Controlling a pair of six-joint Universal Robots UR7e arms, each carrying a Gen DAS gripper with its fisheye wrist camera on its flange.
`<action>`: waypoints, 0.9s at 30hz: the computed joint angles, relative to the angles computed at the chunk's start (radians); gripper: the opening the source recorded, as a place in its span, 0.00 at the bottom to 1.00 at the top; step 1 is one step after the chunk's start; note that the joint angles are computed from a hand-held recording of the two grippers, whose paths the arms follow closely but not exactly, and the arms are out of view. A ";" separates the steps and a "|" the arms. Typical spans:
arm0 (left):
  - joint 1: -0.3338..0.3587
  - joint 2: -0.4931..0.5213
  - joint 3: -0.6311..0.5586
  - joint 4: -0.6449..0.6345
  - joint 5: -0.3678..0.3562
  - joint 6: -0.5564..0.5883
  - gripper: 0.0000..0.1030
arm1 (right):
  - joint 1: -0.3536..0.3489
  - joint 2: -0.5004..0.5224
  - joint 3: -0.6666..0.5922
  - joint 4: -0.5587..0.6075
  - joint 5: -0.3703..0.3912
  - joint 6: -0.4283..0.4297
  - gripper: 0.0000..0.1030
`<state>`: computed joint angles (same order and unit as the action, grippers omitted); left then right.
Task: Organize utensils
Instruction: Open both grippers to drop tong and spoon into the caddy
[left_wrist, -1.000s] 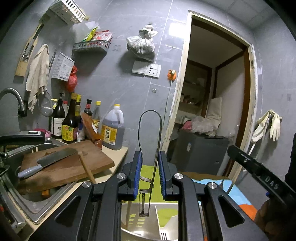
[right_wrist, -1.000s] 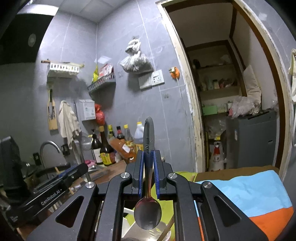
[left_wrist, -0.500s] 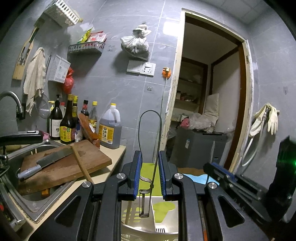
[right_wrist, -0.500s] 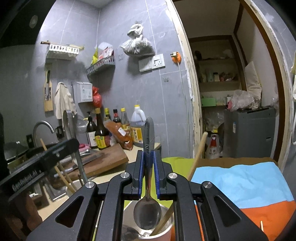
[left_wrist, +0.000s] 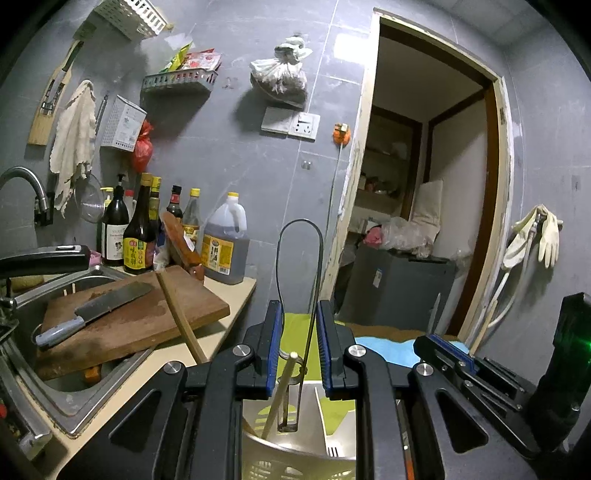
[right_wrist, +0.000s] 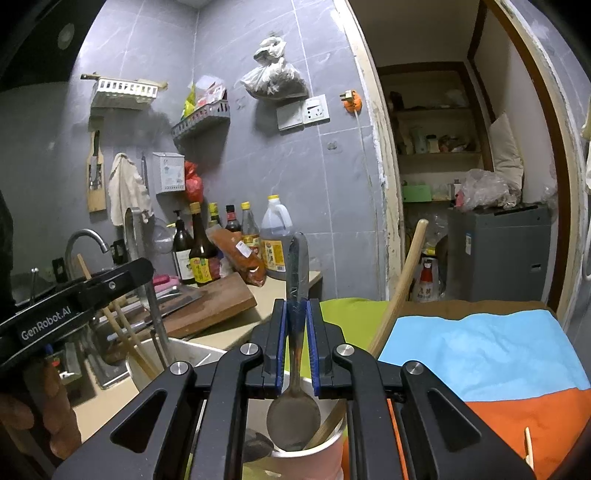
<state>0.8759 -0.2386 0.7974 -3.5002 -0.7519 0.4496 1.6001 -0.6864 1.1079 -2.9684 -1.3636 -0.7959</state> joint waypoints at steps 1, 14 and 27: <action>0.000 0.001 0.000 0.008 0.006 -0.003 0.15 | 0.000 0.000 0.001 0.000 -0.002 -0.003 0.08; -0.002 -0.076 0.146 0.000 -0.050 -0.103 0.31 | -0.007 -0.041 0.048 0.015 0.033 -0.075 0.24; -0.063 -0.049 0.104 -0.073 -0.044 -0.028 0.74 | -0.029 -0.175 0.178 -0.177 0.123 -0.087 0.81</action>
